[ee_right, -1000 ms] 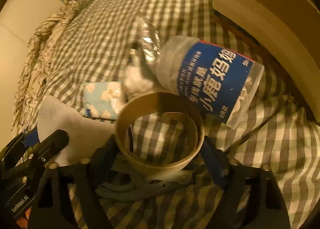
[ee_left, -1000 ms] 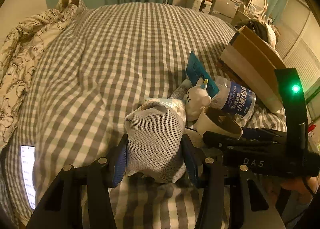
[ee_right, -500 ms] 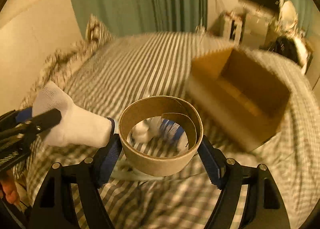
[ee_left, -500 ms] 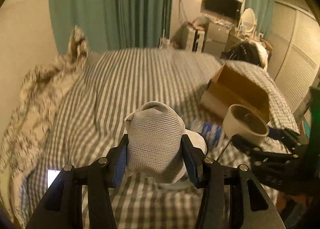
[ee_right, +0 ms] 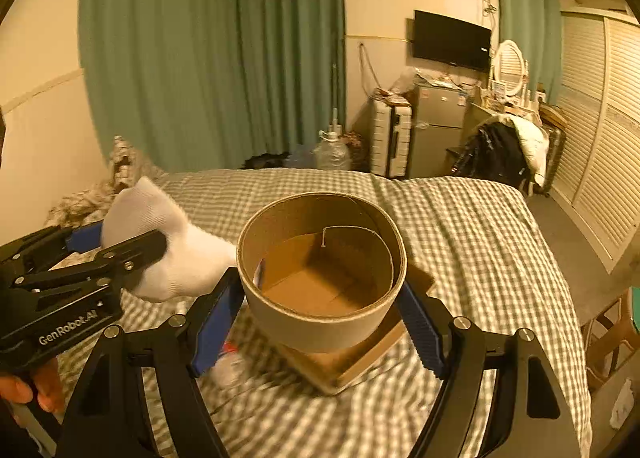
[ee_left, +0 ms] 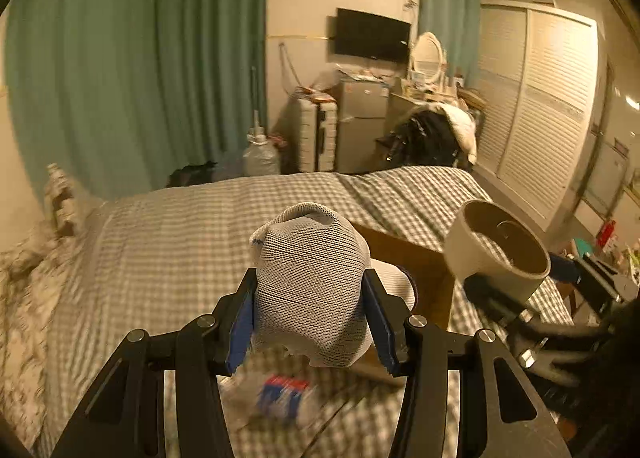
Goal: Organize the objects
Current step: 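Carry both held items over the cardboard box and open both tools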
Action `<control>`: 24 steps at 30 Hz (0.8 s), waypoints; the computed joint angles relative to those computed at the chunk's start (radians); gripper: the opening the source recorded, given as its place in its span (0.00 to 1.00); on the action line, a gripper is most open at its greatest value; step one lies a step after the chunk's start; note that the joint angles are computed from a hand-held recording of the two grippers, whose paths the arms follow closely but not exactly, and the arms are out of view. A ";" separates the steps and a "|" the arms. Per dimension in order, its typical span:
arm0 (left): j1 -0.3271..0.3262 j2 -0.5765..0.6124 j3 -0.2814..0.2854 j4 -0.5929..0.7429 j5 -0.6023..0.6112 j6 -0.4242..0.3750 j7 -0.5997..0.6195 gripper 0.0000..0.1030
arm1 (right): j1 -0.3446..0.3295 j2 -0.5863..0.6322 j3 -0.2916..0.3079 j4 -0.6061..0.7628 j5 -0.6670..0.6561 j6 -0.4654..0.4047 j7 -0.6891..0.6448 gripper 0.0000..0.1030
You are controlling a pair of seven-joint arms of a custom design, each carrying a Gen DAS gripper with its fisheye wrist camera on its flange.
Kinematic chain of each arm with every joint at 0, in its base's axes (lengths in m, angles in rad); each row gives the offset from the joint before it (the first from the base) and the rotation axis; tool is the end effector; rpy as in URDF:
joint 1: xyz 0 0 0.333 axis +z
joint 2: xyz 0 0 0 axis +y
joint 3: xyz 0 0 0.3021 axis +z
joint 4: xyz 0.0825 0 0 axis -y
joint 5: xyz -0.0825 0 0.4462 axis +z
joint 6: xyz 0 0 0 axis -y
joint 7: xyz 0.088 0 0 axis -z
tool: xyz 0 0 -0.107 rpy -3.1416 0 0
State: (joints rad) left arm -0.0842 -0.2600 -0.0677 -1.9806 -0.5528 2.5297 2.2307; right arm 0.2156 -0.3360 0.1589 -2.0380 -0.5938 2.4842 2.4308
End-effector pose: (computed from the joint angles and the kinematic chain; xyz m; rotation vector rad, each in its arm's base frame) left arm 0.5871 -0.0885 0.6491 -1.2754 2.1387 -1.0695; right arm 0.5259 0.2218 0.6514 -1.5451 1.7832 -0.8833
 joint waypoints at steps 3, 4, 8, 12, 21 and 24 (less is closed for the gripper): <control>-0.006 0.093 -0.039 0.063 0.061 0.018 -0.040 0.50 | -0.019 0.050 -0.021 0.021 0.003 -0.002 -0.005 0.74; -0.008 0.121 -0.049 0.082 0.082 0.022 -0.054 0.50 | -0.022 0.060 -0.031 0.019 0.009 0.006 -0.008 0.74; -0.012 0.234 -0.077 0.151 0.172 0.032 -0.113 0.50 | -0.031 0.113 -0.060 0.018 0.041 0.024 -0.013 0.75; -0.013 0.306 -0.087 0.193 0.215 0.026 -0.118 0.50 | -0.035 0.119 -0.078 -0.028 0.066 0.060 -0.015 0.76; -0.001 0.251 -0.085 0.160 0.166 0.033 -0.097 0.81 | -0.054 0.079 -0.051 -0.052 0.016 0.065 0.074 0.90; 0.006 0.184 -0.067 0.130 0.099 0.028 -0.050 0.82 | -0.048 0.046 -0.035 -0.045 -0.005 0.035 0.090 0.91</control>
State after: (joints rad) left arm -0.0780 -0.0763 -0.1351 -1.8507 -0.4542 2.5579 2.1811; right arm 0.1675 -0.2904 0.1238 -2.0827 -0.5988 2.5190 2.5203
